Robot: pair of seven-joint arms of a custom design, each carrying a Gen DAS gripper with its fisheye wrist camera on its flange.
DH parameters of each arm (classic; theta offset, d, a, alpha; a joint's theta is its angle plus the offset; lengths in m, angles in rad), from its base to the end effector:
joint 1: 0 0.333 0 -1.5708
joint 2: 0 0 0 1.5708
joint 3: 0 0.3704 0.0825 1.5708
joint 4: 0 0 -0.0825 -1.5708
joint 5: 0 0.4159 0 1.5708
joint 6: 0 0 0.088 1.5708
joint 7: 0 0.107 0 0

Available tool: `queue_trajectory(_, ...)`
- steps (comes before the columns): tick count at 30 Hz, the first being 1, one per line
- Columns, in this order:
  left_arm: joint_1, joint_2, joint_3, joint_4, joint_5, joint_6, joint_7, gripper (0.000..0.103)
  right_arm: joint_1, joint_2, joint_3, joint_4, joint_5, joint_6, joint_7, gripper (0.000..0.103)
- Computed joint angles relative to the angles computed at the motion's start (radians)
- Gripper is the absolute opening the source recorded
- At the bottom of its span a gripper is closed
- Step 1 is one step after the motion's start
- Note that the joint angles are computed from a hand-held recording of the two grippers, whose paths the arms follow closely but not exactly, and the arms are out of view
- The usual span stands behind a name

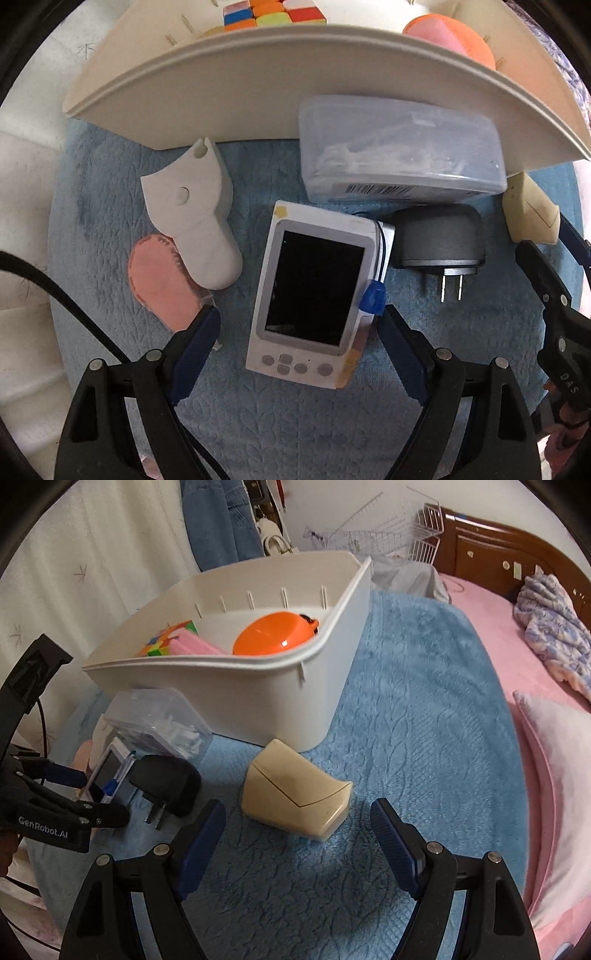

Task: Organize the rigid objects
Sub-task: 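Grasp the white screen device with the left tool while the right tool grasps the beige wedge, then lift and carry the white device and beige wedge over the white tray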

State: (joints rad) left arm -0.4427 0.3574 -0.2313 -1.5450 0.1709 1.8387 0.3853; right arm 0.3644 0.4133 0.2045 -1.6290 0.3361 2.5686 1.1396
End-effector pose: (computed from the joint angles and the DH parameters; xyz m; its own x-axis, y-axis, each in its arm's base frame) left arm 0.5746 -0.4128 0.4871 0.4567 -0.8859 -0.0815 -0.8895 -0.4535 -0.0552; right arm 0.6567 0.3842 0.4795 0.6905 -0.7072 -0.1520 -0.6508 -0.5156 -0.5573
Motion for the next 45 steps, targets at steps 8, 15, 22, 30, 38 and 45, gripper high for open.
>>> queue_trajectory(8,0.02,-0.017,0.002,-0.032,-0.034,0.022,-0.002,0.088,0.018,0.019,-0.006,0.013,-0.038,0.01,0.013,0.081)
queue_trajectory(15,0.045,-0.051,-0.001,-0.095,-0.07,0.089,-0.01,0.084,0.036,0.026,-0.012,0.019,-0.077,0.02,0.03,0.081)
queue_trajectory(22,0.05,-0.021,0.0,-0.053,-0.058,0.098,0.019,0.068,0.042,0.02,-0.022,0.006,-0.122,0.043,0.057,0.065)
queue_trajectory(30,0.035,-0.014,0.004,-0.04,-0.047,0.089,0.003,0.064,0.03,0.019,-0.013,0.02,-0.114,-0.002,0.048,0.065)
queue_trajectory(38,0.02,-0.029,-0.007,-0.04,-0.069,0.079,-0.037,0.064,0.025,-0.008,-0.016,0.013,-0.107,-0.077,0.032,0.065)
queue_trajectory(45,0.015,-0.085,-0.023,-0.116,-0.117,0.108,-0.103,0.064,0.012,-0.054,-0.013,-0.027,-0.071,-0.125,-0.022,0.065)
